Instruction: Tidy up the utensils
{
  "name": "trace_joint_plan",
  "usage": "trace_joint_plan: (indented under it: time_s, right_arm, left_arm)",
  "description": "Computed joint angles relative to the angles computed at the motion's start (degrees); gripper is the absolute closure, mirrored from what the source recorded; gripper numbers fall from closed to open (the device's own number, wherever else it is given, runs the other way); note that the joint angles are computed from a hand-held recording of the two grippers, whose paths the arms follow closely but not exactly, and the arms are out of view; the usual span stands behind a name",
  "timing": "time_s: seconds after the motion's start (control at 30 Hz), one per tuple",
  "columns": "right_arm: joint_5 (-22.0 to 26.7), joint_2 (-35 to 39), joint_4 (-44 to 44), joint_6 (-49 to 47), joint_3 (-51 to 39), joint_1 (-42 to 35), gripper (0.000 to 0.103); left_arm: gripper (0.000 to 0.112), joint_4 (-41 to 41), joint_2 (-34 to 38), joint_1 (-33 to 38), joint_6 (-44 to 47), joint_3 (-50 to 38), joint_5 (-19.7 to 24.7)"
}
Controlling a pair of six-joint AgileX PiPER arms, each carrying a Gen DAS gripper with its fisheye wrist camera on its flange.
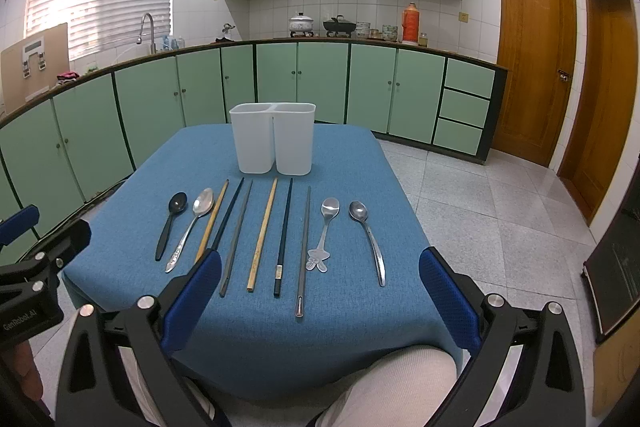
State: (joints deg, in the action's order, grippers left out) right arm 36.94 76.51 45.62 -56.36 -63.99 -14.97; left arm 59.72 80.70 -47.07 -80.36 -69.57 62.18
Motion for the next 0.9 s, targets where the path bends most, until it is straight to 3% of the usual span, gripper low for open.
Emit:
trace_joint_plan:
  time_s: [0.9]
  right_arm:
    - [-0.08, -0.16, 0.26, -0.36, 0.24, -0.09, 0.006]
  left_arm:
    - [0.014, 0.02, -0.68, 0.29, 0.35, 0.27, -0.06]
